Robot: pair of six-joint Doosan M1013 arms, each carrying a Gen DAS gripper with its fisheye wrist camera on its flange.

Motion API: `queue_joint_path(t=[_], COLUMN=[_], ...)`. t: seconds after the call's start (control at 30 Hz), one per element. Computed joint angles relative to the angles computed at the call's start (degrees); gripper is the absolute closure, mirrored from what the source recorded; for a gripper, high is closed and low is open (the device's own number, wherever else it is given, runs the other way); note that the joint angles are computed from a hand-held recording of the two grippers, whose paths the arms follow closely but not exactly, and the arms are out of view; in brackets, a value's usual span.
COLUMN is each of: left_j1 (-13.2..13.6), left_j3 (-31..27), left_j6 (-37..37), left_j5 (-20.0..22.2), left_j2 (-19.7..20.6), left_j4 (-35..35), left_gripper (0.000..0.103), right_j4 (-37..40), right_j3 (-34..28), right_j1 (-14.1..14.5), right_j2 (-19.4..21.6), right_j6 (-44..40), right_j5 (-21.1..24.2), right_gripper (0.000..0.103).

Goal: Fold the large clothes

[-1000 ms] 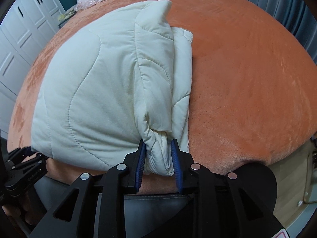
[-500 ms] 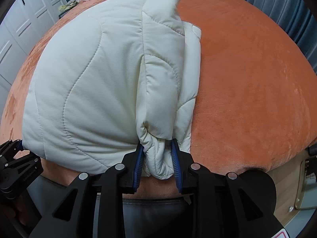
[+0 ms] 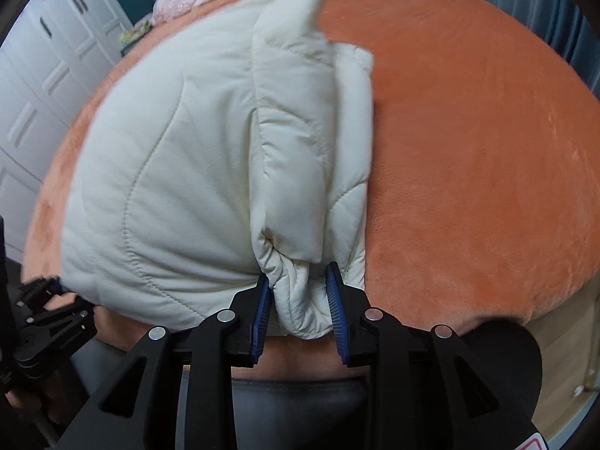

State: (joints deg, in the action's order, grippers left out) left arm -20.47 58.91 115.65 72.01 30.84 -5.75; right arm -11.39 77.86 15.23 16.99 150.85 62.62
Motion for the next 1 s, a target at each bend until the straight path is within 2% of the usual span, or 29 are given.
queue_joint_path(t=[0.07, 0.1, 0.13, 0.17, 0.2, 0.23, 0.27, 0.3, 0.37, 0.47, 0.53, 0.7, 0.77, 1.0], left_j1=[2.6, 3.8, 4.9, 5.7, 6.5, 6.8, 7.0, 6.9, 6.1, 5.0, 4.4, 4.0, 3.6, 2.1], left_j3=[-3.8, -5.8, -7.3, -8.3, -9.3, -10.3, -12.4, -14.4, -18.3, -25.5, -28.4, -25.9, -25.5, -24.6], left_j6=[1.4, 1.1, 0.6, -0.1, -1.4, -2.6, -3.8, -5.4, -8.9, -14.6, -17.8, -20.8, -20.9, -20.8], left_j5=[5.9, 8.4, 9.6, 9.2, 7.9, 7.2, 7.6, 8.1, 8.7, 14.3, 16.8, 15.2, 14.5, 11.7], left_j2=[1.0, 1.4, 1.7, 1.9, 2.1, 2.5, 3.7, 5.0, 7.9, 13.3, 15.9, 15.8, 15.8, 15.3], left_j4=[-8.8, -12.5, -15.5, -18.2, -20.8, -22.9, -25.5, -26.3, -25.9, -25.7, -24.3, -26.4, -26.5, -23.1], left_gripper=[0.058, 0.055, 0.043, 0.034, 0.021, 0.016, 0.014, 0.01, 0.01, 0.01, 0.01, 0.005, 0.005, 0.005], right_j4=[1.8, 1.2, 0.0, -1.2, -1.7, -1.6, -1.1, 0.1, 4.7, 13.7, 16.8, 25.6, 26.9, 24.3], right_j3=[2.7, 4.3, 5.8, 6.9, 7.7, 8.4, 8.7, 8.9, 9.2, 10.0, 10.0, 13.2, 13.9, 11.7], right_j1=[-0.7, -0.9, -1.1, -1.5, -2.0, -2.7, -3.5, -4.4, -6.2, -7.9, -8.3, -9.3, -9.2, -8.8], right_j2=[-3.1, -4.7, -6.2, -7.4, -8.2, -8.6, -8.7, -8.5, -7.8, -6.3, -5.3, -4.9, -4.7, -3.3], right_j6=[3.9, 6.6, 9.5, 12.0, 13.8, 14.9, 15.8, 16.2, 14.6, 11.4, 10.3, 7.0, 6.7, 6.4], right_j5=[-4.7, -7.4, -10.1, -12.6, -14.5, -16.3, -17.5, -18.5, -20.5, -23.6, -24.6, -31.2, -33.0, -31.3], right_gripper=[0.06, 0.045, 0.039, 0.037, 0.033, 0.027, 0.025, 0.025, 0.025, 0.025, 0.018, 0.015, 0.015, 0.015])
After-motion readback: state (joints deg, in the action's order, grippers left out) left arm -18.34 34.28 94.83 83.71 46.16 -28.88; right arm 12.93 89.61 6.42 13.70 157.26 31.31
